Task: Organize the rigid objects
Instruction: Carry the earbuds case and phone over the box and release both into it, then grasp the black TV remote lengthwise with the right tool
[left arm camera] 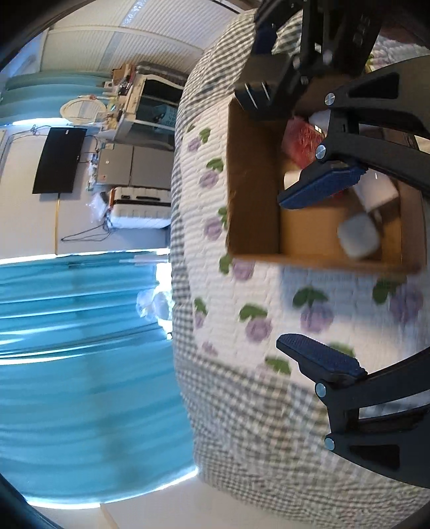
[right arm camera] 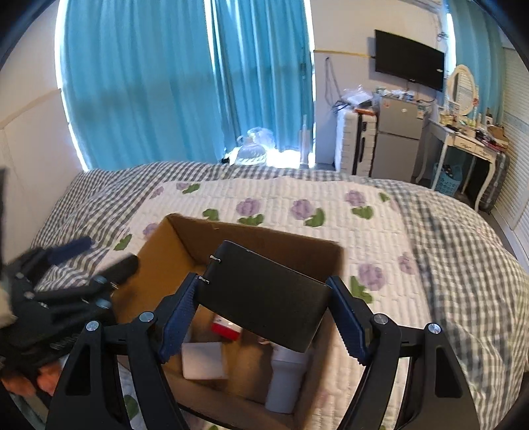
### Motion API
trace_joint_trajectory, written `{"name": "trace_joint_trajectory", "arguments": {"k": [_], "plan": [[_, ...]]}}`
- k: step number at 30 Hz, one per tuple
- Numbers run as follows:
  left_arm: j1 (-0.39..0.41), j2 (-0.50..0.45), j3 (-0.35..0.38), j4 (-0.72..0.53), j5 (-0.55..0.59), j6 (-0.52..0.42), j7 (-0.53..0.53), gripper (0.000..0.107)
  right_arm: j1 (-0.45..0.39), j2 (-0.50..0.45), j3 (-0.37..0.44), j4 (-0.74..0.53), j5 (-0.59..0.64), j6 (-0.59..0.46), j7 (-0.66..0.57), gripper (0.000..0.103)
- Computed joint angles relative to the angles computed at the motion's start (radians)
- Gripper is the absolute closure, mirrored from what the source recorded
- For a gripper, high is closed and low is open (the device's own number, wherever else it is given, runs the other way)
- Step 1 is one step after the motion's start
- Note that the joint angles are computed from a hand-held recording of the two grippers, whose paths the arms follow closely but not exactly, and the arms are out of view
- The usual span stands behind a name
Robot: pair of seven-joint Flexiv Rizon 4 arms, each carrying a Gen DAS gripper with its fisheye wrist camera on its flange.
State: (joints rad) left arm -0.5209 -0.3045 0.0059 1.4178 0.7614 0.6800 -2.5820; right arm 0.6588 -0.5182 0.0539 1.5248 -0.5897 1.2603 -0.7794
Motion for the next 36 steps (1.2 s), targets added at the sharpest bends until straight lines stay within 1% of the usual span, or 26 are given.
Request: {"name": "trace_joint_trajectory", "arguments": {"k": [1,3,7,9,10,11,14,15,16,18,20,21,23,26,27,29,30,31,33,35,36], "plan": [[0.003,0.013,0.005,0.014,0.004,0.001,0.005,0.027,-0.011,-0.025,0.035,-0.04,0.03,-0.029,-0.037,0.027],[0.01,0.036,0.01,0.037,0.016,0.004,0.001,0.027,-0.016,-0.071,0.074,-0.107,0.073,-0.071,-0.099,0.027],[0.033,0.064,0.008,0.074,0.042,0.001,-0.026,0.027,-0.011,-0.193,0.151,-0.298,0.192,-0.213,-0.244,0.027],[0.048,0.066,0.004,0.086,0.046,-0.002,-0.032,0.027,-0.006,-0.236,0.168,-0.369,0.248,-0.266,-0.287,0.027],[0.057,0.066,0.003,0.095,0.045,0.005,-0.035,0.027,0.001,-0.264,0.17,-0.418,0.272,-0.308,-0.301,0.027],[0.067,0.067,0.002,0.107,0.038,0.024,-0.036,0.027,0.011,-0.279,0.161,-0.443,0.285,-0.326,-0.306,0.027],[0.089,0.072,-0.001,0.14,0.022,0.072,-0.04,0.027,0.027,-0.319,0.147,-0.511,0.331,-0.361,-0.332,0.027],[0.094,0.074,-0.002,0.149,0.017,0.086,-0.038,0.027,0.027,-0.319,0.144,-0.511,0.351,-0.346,-0.329,0.025],[0.096,0.076,-0.004,0.155,0.013,0.094,-0.037,0.027,0.026,-0.309,0.137,-0.494,0.366,-0.303,-0.322,0.018],[0.099,0.08,-0.007,0.161,0.004,0.098,-0.032,0.027,0.044,-0.276,0.087,-0.442,0.348,-0.229,-0.284,0.012],[0.094,0.091,-0.012,0.166,-0.001,0.089,-0.035,0.023,0.055,-0.246,0.057,-0.401,0.313,-0.216,-0.258,0.012],[0.091,0.095,-0.014,0.166,0.002,0.081,-0.04,0.02,0.059,-0.224,0.045,-0.372,0.294,-0.212,-0.247,0.012],[0.076,0.112,-0.022,0.17,0.022,0.061,-0.056,0.017,0.064,-0.16,0.023,-0.276,0.25,-0.185,-0.222,0.012],[0.058,0.139,-0.046,0.182,0.039,0.026,-0.053,0.014,0.067,-0.05,-0.005,-0.113,0.164,-0.138,-0.169,0.012],[0.053,0.147,-0.054,0.187,0.043,0.013,-0.057,0.011,0.07,0.001,-0.02,-0.037,0.123,-0.112,-0.137,0.012],[0.041,0.168,-0.07,0.207,0.051,-0.015,-0.082,0.009,0.051,0.071,-0.013,0.063,0.075,-0.073,-0.098,0.012],[0.041,0.175,-0.078,0.217,0.048,-0.018,-0.088,0.009,0.033,0.113,0.005,0.123,0.063,-0.049,-0.094,0.012],[0.04,0.184,-0.086,0.232,0.043,-0.019,-0.097,0.009,0.01,0.134,0.031,0.153,0.065,-0.038,-0.106,0.012],[0.033,0.192,-0.104,0.249,0.048,-0.037,-0.104,0.009,-0.026,0.173,0.08,0.211,0.071,-0.031,-0.148,0.012],[0.03,0.196,-0.119,0.269,0.035,-0.044,-0.116,0.009,-0.028,0.202,0.092,0.269,0.025,-0.055,-0.173,0.012],[0.03,0.195,-0.123,0.282,0.02,-0.032,-0.124,0.009,-0.022,0.204,0.088,0.284,-0.008,-0.062,-0.166,0.012]]}}
